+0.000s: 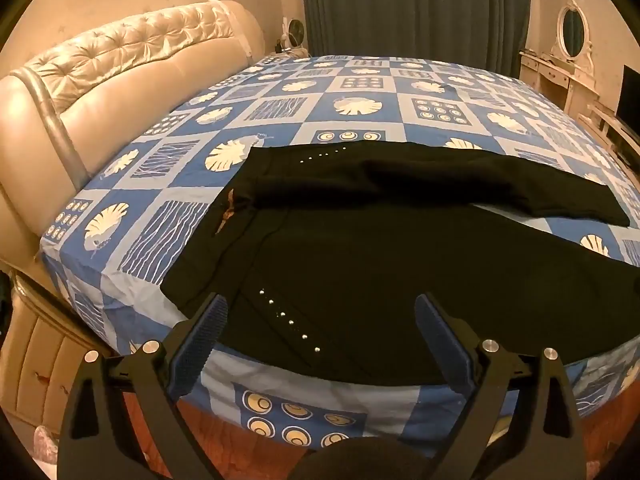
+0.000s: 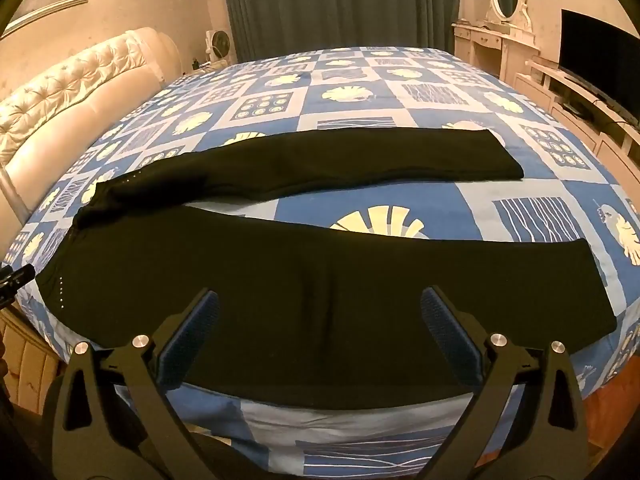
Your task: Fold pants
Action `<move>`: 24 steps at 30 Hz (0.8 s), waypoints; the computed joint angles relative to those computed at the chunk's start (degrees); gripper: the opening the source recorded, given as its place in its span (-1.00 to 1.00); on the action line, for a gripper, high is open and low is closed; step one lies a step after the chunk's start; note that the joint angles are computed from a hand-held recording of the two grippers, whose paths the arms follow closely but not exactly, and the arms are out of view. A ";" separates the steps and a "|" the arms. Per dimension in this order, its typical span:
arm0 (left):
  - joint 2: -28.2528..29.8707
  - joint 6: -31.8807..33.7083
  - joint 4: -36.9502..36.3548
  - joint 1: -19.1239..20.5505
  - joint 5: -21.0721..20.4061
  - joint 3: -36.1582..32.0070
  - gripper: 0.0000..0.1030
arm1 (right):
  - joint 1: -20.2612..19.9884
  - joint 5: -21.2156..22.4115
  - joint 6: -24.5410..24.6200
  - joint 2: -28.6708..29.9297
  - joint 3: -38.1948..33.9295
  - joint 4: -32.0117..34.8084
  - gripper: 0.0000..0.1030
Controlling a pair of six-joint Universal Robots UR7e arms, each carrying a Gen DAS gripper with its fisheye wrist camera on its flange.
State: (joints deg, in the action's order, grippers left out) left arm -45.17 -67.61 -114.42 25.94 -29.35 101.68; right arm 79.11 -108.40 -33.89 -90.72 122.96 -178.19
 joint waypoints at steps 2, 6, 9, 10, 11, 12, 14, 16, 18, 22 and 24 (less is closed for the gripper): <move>0.04 -0.25 0.03 -0.02 -0.02 0.00 0.82 | -0.03 0.03 0.11 0.06 0.06 0.02 0.96; 0.06 -0.24 0.01 0.01 -0.05 -0.03 0.82 | -0.09 0.15 0.07 0.08 0.16 -0.07 0.96; -0.05 -0.04 -0.24 0.03 -0.12 0.08 0.82 | -0.06 0.12 0.16 0.13 0.15 0.06 0.96; -0.01 -0.25 -0.08 0.02 -0.01 0.06 0.82 | -0.08 0.14 0.14 0.07 0.09 0.16 0.96; -0.03 -0.07 -0.17 0.03 -0.05 0.07 0.82 | -0.09 0.15 0.16 0.08 0.13 0.13 0.96; -0.05 0.03 -0.20 0.03 -0.12 0.06 0.82 | -0.12 0.17 0.09 0.07 0.08 0.14 0.96; -0.01 -0.34 0.02 0.02 0.00 0.04 0.82 | -0.14 0.21 0.07 0.10 0.09 0.20 0.96; -0.03 -0.03 -0.18 0.03 -0.17 0.06 0.82 | 0.01 0.03 0.13 0.18 0.22 -0.02 0.96; -0.08 -0.16 0.03 0.07 -0.09 0.06 0.82 | -0.01 0.09 0.19 0.11 0.09 0.40 0.96; -0.07 -0.07 -0.24 0.06 -0.09 0.14 0.82 | -0.04 0.12 0.20 0.23 0.46 -0.10 0.96; -0.02 0.08 -0.15 0.08 -0.17 0.11 0.82 | -0.05 0.13 0.14 0.29 0.43 -0.09 0.96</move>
State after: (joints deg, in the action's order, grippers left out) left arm -45.20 -67.53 -114.57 26.02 -29.52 101.79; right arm 79.06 -108.27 -33.75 -90.44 123.39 -178.28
